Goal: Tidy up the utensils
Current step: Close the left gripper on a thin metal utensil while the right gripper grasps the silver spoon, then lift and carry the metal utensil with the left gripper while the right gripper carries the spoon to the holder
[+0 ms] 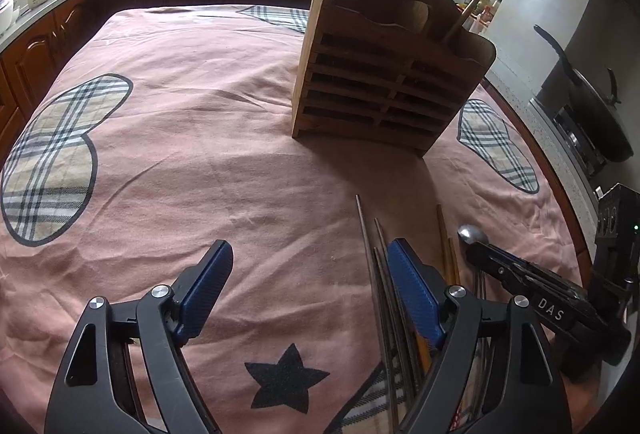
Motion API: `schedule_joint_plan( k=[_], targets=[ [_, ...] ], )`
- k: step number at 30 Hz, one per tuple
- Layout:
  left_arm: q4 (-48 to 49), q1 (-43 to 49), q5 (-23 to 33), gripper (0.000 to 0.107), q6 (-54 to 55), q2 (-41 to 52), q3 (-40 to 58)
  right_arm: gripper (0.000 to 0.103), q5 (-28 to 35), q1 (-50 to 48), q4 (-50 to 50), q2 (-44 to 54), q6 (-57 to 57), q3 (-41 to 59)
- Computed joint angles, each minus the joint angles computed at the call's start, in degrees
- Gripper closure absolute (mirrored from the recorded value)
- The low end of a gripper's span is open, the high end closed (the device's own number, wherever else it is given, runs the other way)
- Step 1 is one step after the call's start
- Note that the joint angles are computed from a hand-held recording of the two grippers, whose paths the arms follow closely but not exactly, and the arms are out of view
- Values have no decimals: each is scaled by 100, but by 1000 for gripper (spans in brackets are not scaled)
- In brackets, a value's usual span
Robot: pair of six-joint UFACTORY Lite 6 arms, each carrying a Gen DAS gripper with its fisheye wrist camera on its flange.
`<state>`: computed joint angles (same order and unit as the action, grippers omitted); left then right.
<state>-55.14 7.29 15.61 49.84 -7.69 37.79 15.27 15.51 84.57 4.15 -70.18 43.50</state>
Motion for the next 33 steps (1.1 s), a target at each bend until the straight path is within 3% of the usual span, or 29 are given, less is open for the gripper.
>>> schedule_joint_plan(
  k=[4, 8, 14, 18, 23, 28, 33],
  targets=[
    [288, -373, -150, 35, -290, 715, 551, 88, -34, -121, -280, 195, 185, 233],
    [1035, -665, -172, 57, -986, 1390, 1110, 94, 41, -364, -486, 186, 297, 315],
    [2449, -945, -395, 71, -2272, 1774, 1472, 89, 462, -738, -661, 497, 413, 611],
    [3438, -1059, -432, 96, -3141, 1847, 1568, 89, 677, -835, -665, 692, 502, 778],
    [2212, -901, -268, 101, -1876, 1717, 1471, 97, 673, -777, -576, 695, 399, 809],
    [1124, -569, 72, 104, -832, 1094, 1118, 99, 774, -777, -454, 348, 268, 620],
    [980, -174, 541, 104, -632, -27, 615, 100, 896, -729, -500, -150, 326, 432]
  ],
)
